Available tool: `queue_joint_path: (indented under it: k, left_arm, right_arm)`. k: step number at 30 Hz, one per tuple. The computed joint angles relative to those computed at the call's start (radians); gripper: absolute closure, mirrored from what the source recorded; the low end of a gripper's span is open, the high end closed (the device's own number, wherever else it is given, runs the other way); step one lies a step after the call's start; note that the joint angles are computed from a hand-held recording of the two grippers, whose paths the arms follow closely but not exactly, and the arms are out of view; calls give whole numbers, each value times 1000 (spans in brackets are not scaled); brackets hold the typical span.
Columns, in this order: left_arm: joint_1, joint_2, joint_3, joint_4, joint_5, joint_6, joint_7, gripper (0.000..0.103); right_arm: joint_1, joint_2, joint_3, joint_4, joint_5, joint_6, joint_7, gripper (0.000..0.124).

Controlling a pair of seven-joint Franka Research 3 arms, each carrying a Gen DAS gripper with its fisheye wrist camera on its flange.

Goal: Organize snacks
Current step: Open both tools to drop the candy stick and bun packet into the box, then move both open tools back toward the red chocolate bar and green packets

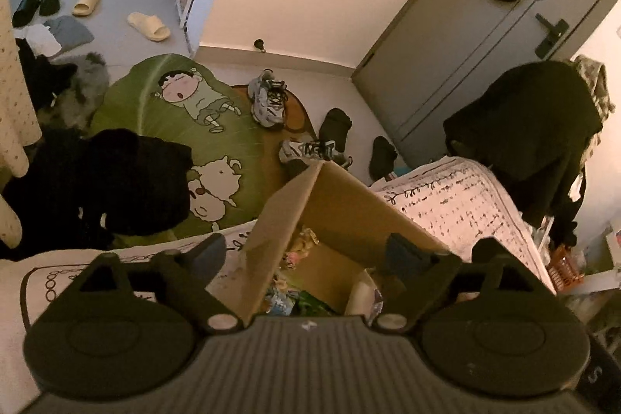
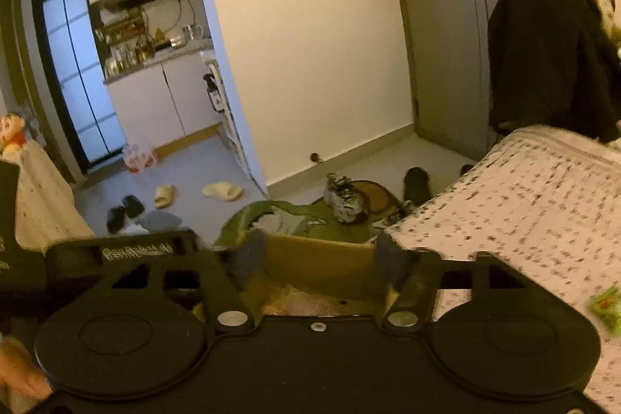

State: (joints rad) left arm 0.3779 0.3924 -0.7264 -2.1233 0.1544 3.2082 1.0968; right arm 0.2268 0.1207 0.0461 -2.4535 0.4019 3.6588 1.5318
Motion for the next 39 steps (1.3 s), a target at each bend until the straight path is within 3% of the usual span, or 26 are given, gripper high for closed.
queue_joint_path:
  k: [1,4,6,9,10,12,15,17,20,23,26,28,33,39]
  left_arm:
    - [21,-2,-18,-10,-1,11,2,10]
    - [79,-8,-68,-28,-3,15,-16,1]
    - [133,-16,-117,-56,11,50,-30,0]
    - [155,-44,-131,-104,68,122,-50,0]
    - [204,-37,-179,-116,96,125,-63,0]
    - [304,-37,-280,-142,132,116,-113,0]
    - [337,-103,-308,-198,155,205,-178,0]
    - [377,-145,-345,-220,203,219,-220,0]
    - [453,-168,-413,-244,287,235,-297,0]
    - [443,-256,-396,-291,302,307,-355,0]
    - [513,-287,-440,-294,449,339,-500,0]
    - [518,-324,-437,-299,500,368,-561,0]
    - [467,-408,-388,-303,577,396,-656,0]
    - [365,-459,-321,-301,635,360,-720,0]
  right_arm:
    - [19,-14,-7,-9,53,-1,-52,38]
    - [50,-60,-9,-36,189,-18,-163,30]
    - [65,-93,-4,-43,315,-40,-281,27]
    - [72,-136,17,-63,461,-15,-429,21]
    - [70,-145,24,-68,489,-5,-455,21]
    - [62,-177,31,-95,509,4,-468,21]
    - [48,-221,39,-134,519,15,-475,21]
    - [36,-244,57,-147,571,33,-535,21]
    - [26,-281,58,-192,546,44,-538,21]
    - [17,-307,63,-228,544,68,-547,21]
    - [10,-356,40,-286,473,74,-477,21]
    - [-3,-384,33,-320,435,82,-444,21]
    - [-38,-441,23,-388,368,82,-393,21]
    - [-83,-489,-8,-447,280,42,-307,21]
